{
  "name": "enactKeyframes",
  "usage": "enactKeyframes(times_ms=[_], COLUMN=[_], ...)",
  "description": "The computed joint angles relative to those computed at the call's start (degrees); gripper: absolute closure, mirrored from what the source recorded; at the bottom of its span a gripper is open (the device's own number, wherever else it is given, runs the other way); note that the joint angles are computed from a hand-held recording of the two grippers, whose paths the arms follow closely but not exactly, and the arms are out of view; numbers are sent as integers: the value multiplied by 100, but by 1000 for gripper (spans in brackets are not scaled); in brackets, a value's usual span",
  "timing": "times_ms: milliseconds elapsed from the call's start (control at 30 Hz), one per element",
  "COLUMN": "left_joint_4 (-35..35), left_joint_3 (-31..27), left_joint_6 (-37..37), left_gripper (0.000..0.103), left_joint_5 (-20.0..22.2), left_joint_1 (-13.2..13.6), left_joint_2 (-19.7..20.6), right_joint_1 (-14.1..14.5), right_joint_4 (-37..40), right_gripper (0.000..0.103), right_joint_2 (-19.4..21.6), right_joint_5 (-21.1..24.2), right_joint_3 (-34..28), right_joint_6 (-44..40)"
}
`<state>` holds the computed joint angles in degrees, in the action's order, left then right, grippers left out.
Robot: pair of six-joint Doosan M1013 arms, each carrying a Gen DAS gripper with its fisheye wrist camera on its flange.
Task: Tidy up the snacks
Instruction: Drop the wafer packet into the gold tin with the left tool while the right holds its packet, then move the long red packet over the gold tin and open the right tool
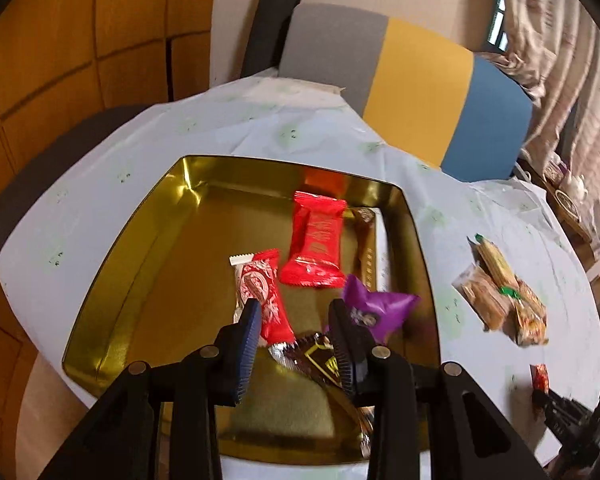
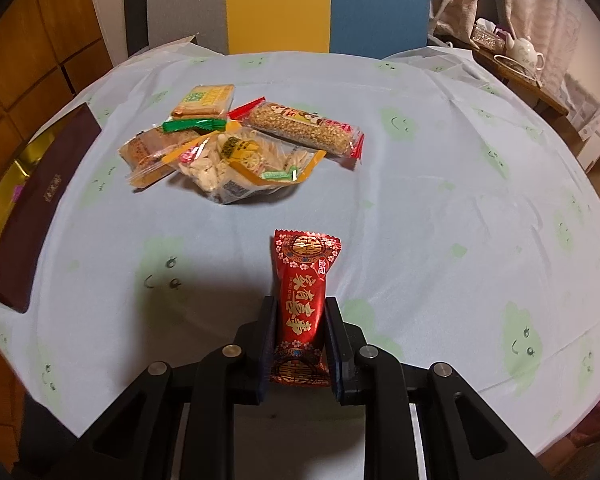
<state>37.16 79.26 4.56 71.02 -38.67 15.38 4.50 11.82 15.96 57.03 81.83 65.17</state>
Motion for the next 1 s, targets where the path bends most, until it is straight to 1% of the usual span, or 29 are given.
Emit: enactKeyframes(times_ms=[100,233,333,633,833,1000], left_joint_4=[76,96,104,170,175,301], left_joint_3=[-1,38,78,208,303,424], left_joint_6=[54,29,0,-142,-287,-571], left_gripper=[68,68,68,68,68,68], left_joint_5=[38,39,39,162,191,323], left_joint_1=[-85,-145,-171,-209,-192,-180], left_joint_2=[3,-21,-48,-124,-187,-294], right_joint_1=[-12,65,107,302,418,650], right_joint_4=[229,378,573,804,1349,1970], right_gripper=[80,80,81,81,81,81], right_joint_2=[-30,-81,-77,-37,-4,68], right_joint_5=[151,231,371,633,893,1232], right_joint_3=[16,81,71,2,-193,-475], right_joint_6=[-156,-405,-565,-849,-1233,-1768])
